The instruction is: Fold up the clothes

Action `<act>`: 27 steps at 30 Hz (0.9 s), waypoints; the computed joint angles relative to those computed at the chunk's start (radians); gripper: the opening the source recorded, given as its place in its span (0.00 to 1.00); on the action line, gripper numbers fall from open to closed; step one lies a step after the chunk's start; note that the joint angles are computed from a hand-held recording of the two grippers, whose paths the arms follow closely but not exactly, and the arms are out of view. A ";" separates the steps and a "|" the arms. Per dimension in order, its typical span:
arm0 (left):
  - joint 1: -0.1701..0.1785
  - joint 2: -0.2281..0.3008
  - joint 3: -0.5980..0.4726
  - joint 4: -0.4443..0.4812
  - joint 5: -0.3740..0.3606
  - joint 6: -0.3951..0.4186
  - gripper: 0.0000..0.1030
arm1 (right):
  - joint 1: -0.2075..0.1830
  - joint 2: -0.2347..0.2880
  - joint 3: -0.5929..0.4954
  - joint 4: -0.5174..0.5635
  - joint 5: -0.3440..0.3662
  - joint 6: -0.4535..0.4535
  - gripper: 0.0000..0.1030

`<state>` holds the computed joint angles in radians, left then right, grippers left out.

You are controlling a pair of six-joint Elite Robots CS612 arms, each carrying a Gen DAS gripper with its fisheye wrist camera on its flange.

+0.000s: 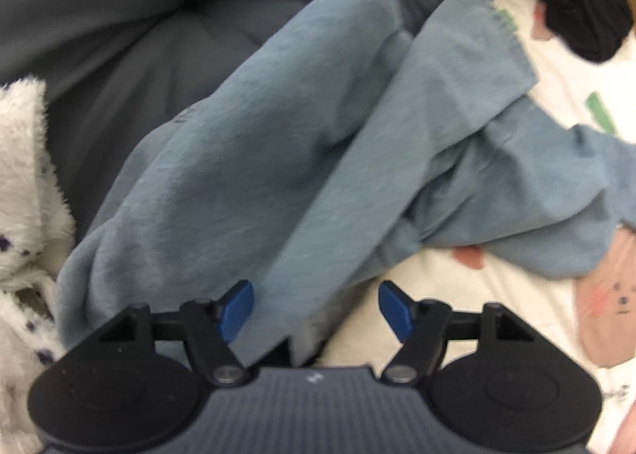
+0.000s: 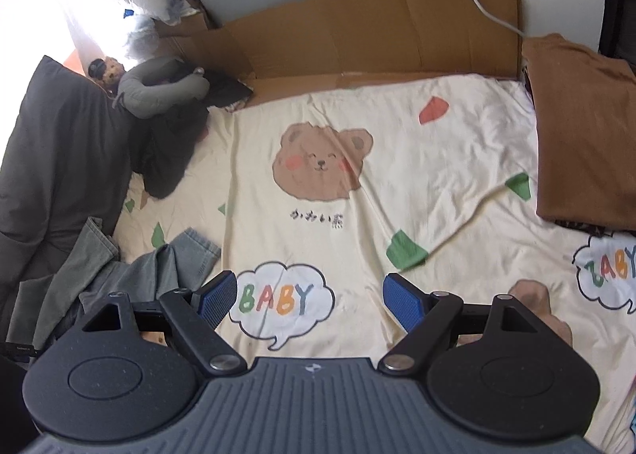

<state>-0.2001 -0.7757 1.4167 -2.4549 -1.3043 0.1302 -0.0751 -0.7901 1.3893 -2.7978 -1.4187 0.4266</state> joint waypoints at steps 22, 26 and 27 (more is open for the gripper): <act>0.037 -0.030 -0.035 -0.041 -0.162 0.010 0.13 | 0.020 0.012 -0.030 0.019 -0.002 -0.032 0.83; 0.031 -0.057 -0.025 -0.054 -0.253 0.041 0.13 | 0.020 0.015 -0.037 0.009 0.011 -0.022 0.83; 0.029 -0.063 -0.022 -0.057 -0.277 0.046 0.13 | 0.020 0.015 -0.038 0.004 0.013 -0.021 0.83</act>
<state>-0.1715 -0.8391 1.3945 -2.5120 -1.5818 0.1762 -0.0552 -0.7749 1.3513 -2.7933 -1.4056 0.4060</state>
